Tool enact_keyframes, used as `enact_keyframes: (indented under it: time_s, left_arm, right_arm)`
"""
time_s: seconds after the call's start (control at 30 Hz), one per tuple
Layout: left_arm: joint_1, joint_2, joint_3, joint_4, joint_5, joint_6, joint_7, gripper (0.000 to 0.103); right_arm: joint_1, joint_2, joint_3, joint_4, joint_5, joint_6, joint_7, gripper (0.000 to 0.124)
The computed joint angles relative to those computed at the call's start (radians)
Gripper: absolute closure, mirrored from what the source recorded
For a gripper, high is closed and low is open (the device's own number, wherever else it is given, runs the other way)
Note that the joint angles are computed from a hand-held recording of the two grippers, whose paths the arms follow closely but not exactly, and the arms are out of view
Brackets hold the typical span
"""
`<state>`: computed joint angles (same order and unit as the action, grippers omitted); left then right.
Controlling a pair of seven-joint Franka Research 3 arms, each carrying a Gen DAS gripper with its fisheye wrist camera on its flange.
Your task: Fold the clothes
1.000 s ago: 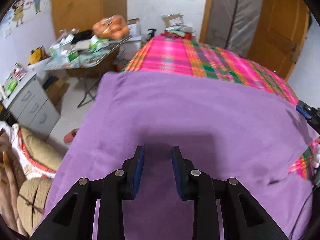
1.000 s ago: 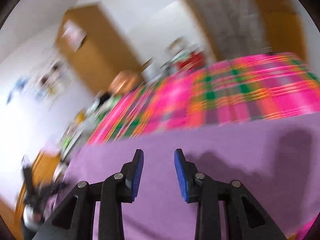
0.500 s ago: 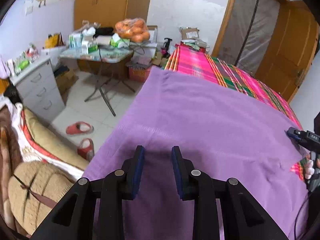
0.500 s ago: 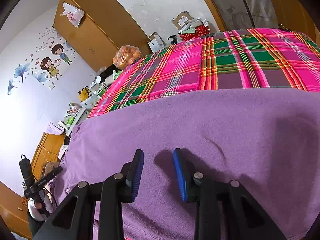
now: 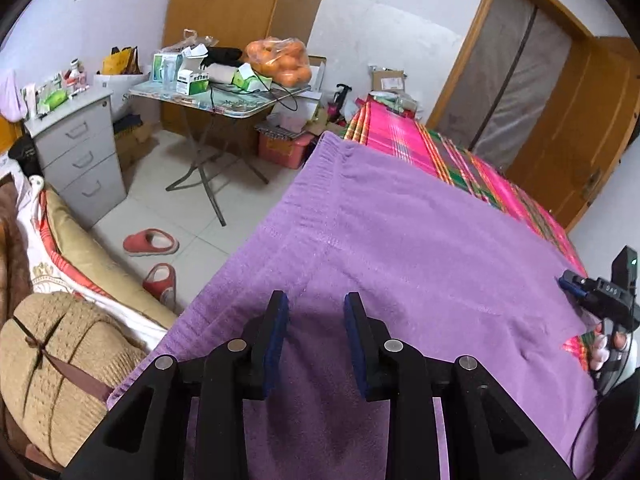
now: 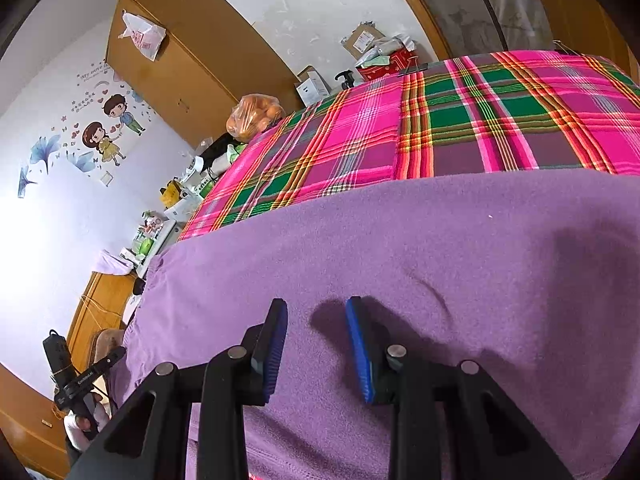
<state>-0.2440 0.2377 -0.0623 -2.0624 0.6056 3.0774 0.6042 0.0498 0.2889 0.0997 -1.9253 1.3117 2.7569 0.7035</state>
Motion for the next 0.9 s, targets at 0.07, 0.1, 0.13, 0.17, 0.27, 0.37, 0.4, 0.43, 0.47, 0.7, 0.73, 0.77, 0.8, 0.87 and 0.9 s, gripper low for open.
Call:
enact_keyframes:
  time_s: [0.07,0.1,0.13,0.17,0.27,0.37,0.4,0.43,0.47,0.7,0.73,0.77,0.8,0.87,0.9]
  left_arm:
    - [-0.028,0.001,0.021,0.017,0.040,-0.039,-0.022,0.072]
    - [-0.033,0.002,0.022,0.024,0.056,-0.055,-0.029,0.070]
    - [-0.032,0.002,0.018,0.029,0.066,-0.067,-0.030,0.070]
    - [-0.022,0.000,0.005,0.028,0.062,-0.074,-0.016,0.069]
    - [0.061,-0.011,-0.085,0.012,-0.067,-0.068,0.127,0.069]
    - [0.086,-0.059,-0.102,-0.030,-0.142,-0.053,0.203,0.069]
    - [0.074,-0.079,-0.084,-0.040,-0.125,-0.063,0.188,0.069]
    - [0.069,-0.094,-0.073,-0.047,-0.113,-0.074,0.178,0.069]
    - [0.067,-0.108,-0.066,-0.054,-0.100,-0.085,0.167,0.069]
    - [0.084,-0.164,-0.079,-0.088,-0.059,-0.135,0.144,0.069]
    - [0.084,-0.164,-0.085,-0.090,-0.062,-0.130,0.148,0.069]
    - [0.082,-0.160,-0.092,-0.087,-0.065,-0.119,0.156,0.069]
    - [0.078,-0.154,-0.097,-0.082,-0.062,-0.109,0.161,0.069]
    - [0.069,-0.133,-0.109,-0.060,-0.071,-0.101,0.190,0.069]
    - [0.063,-0.121,-0.115,-0.047,-0.079,-0.099,0.208,0.069]
  right_arm:
    - [-0.001,-0.001,0.000,-0.001,0.002,-0.003,-0.001,0.093]
    - [-0.001,-0.002,0.000,-0.002,0.003,-0.001,0.001,0.093]
    - [0.000,-0.003,0.001,-0.002,0.004,0.000,0.002,0.093]
    - [0.000,-0.003,0.000,-0.002,0.004,-0.001,0.002,0.093]
    - [-0.003,-0.009,0.002,-0.009,0.020,-0.008,-0.008,0.093]
    - [-0.004,-0.014,-0.002,-0.015,0.036,-0.016,-0.019,0.093]
    - [-0.004,-0.014,-0.003,-0.016,0.039,-0.018,-0.020,0.093]
    - [-0.002,-0.015,-0.004,-0.016,0.039,-0.018,-0.020,0.093]
    - [-0.002,-0.014,-0.005,-0.016,0.040,-0.019,-0.020,0.093]
    - [-0.002,-0.015,-0.010,-0.017,0.039,-0.026,-0.022,0.093]
    - [-0.003,-0.016,-0.010,-0.017,0.041,-0.027,-0.023,0.093]
    - [-0.003,-0.016,-0.010,-0.018,0.044,-0.028,-0.025,0.092]
    - [-0.003,-0.016,-0.011,-0.017,0.045,-0.028,-0.025,0.093]
    - [-0.003,-0.016,-0.011,-0.017,0.046,-0.030,-0.025,0.093]
    - [-0.003,-0.016,-0.012,-0.017,0.047,-0.031,-0.025,0.092]
